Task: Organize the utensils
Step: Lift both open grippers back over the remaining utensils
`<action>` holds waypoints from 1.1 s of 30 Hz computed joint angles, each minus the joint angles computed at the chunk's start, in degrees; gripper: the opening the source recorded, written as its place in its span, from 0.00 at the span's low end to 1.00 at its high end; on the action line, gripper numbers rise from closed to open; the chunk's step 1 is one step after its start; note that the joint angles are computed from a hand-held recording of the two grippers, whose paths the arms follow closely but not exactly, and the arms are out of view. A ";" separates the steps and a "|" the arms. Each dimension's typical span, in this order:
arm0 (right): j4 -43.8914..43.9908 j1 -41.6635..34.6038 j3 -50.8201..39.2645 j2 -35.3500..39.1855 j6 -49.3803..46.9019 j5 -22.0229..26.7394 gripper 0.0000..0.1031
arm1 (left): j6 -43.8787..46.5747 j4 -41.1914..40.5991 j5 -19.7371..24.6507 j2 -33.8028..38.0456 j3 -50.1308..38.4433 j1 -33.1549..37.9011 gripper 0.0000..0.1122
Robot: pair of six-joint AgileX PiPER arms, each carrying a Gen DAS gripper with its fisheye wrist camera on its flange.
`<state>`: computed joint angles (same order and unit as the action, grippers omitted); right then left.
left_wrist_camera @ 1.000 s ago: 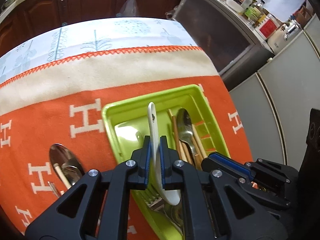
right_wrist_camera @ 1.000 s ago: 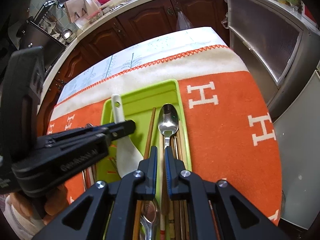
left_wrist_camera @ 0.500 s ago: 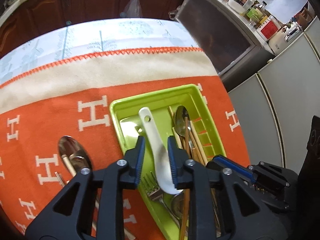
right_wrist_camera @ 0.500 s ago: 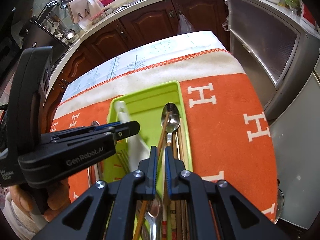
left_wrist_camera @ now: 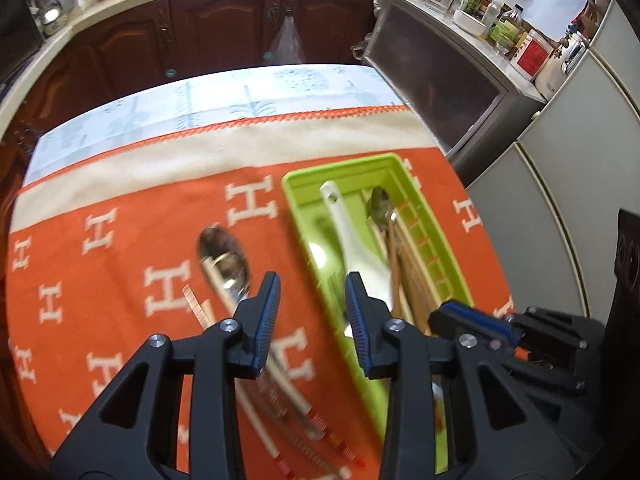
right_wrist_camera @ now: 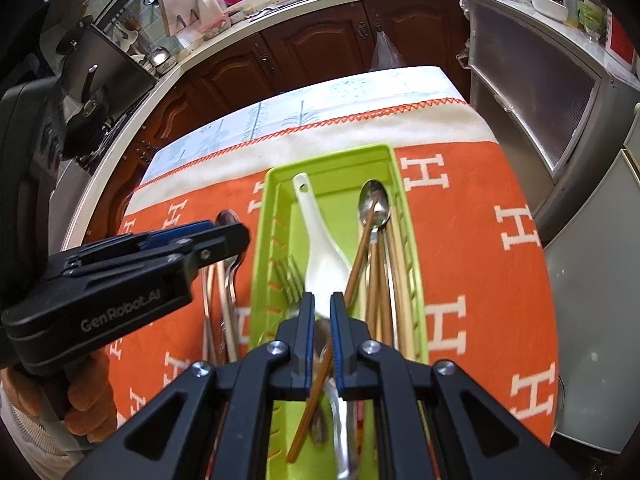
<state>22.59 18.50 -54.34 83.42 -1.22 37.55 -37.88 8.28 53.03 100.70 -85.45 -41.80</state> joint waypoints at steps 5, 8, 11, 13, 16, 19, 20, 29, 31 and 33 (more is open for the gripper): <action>-2.23 3.12 2.39 -3.68 4.19 0.64 0.07 | -5.62 3.82 1.27 -8.70 9.40 -2.67 0.27; -3.08 5.32 3.73 -5.75 6.70 0.89 0.07 | -9.51 6.44 1.63 -13.32 14.18 -4.67 0.27; -4.88 7.83 4.88 -7.70 10.27 0.73 0.07 | -12.45 7.84 1.64 -16.81 17.67 -6.26 0.27; -5.89 9.47 5.35 -8.76 12.35 0.84 0.07 | -14.90 9.11 1.79 -19.27 20.15 -7.51 0.27; -8.33 12.23 5.54 -10.14 16.17 1.04 0.07 | -17.98 10.73 2.30 -22.20 23.22 -9.28 0.27; -11.16 14.67 5.20 -11.02 19.98 1.32 0.07 | -20.00 11.33 2.30 -25.12 26.34 -10.47 0.27; -12.10 15.52 5.06 -11.21 21.21 1.31 0.07 | -20.64 11.42 2.31 -26.20 27.42 -10.77 0.27; -14.35 20.79 4.44 -9.58 25.75 -0.05 0.07 | -22.54 11.33 1.91 -31.56 33.70 -9.27 0.28; -13.48 21.03 4.17 -8.26 24.81 -0.26 0.07 | -22.09 10.71 1.30 -32.21 35.19 -8.09 0.28; -12.50 21.23 3.96 -6.93 23.94 -0.68 0.07 | -21.51 10.14 0.55 -32.53 36.47 -6.96 0.28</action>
